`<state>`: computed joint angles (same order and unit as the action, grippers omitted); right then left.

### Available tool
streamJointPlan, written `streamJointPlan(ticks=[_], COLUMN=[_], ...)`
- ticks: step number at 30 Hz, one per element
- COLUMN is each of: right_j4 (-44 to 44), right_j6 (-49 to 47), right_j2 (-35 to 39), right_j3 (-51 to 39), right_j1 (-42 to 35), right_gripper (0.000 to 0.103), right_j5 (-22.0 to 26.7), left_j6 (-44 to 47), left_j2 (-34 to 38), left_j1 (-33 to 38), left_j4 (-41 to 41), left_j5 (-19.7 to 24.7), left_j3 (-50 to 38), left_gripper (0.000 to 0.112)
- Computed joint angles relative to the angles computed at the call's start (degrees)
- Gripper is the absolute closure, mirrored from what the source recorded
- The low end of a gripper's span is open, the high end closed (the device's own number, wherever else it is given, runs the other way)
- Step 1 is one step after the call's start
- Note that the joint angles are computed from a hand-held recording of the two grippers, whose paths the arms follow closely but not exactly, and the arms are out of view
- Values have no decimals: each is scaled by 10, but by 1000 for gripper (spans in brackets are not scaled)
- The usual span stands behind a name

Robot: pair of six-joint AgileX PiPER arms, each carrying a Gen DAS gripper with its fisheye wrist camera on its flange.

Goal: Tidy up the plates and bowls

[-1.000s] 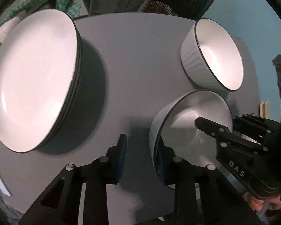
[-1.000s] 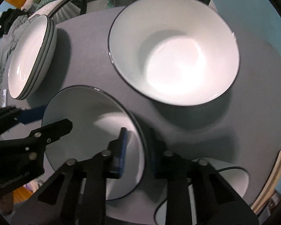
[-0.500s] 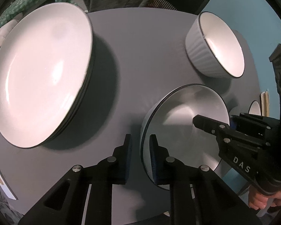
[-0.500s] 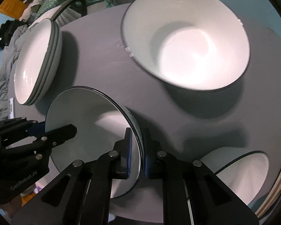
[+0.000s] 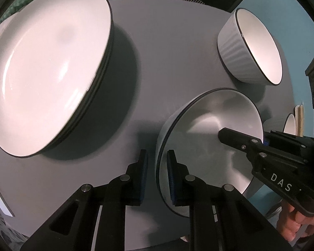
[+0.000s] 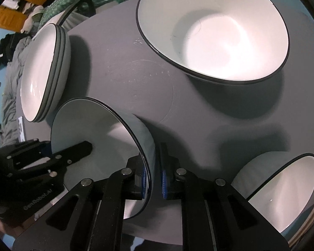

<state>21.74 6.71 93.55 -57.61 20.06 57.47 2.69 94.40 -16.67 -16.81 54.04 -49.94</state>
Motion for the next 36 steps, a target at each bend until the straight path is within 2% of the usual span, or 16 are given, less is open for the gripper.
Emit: streamJointPlan(ticks=[3, 7, 11, 13, 15, 28, 32, 33, 36], right_j4=[2, -3, -10, -11, -9, -33, -47, -51, -58], right_j6=[-12, 16, 29, 40, 46, 77, 83, 85, 81], right_j2=[0, 2, 4, 0, -2, -57, -69, -76, -78], right_j3=[0, 7, 2, 3, 2, -26, -50, -53, -71], right_j1=[-9, 25, 26, 31, 35, 19, 6, 2, -15], right_gripper=[91, 95, 96, 96, 96, 96, 96, 96, 96], right_j5=[2, -25, -18, -11, -7, 40, 65, 70, 82], left_j6=[15, -2, -16, -26, -33, -47, -49, -47, -52], left_j2=[2, 14, 18, 19, 16, -4, -3, 2, 19], left_j1=[5, -7, -5, -18, -26, -37, -45, -38, -48], left_j4=[-9, -10, -13, -10, -5, -6, -9, -7, -7], left_j5=[0, 13, 19, 0, 1, 59, 75, 99, 107], left_j3=[1, -22, -22, -8, -12, -89, -131, -163, -201], left_gripper=[99, 101, 103, 103, 103, 103, 103, 103, 103])
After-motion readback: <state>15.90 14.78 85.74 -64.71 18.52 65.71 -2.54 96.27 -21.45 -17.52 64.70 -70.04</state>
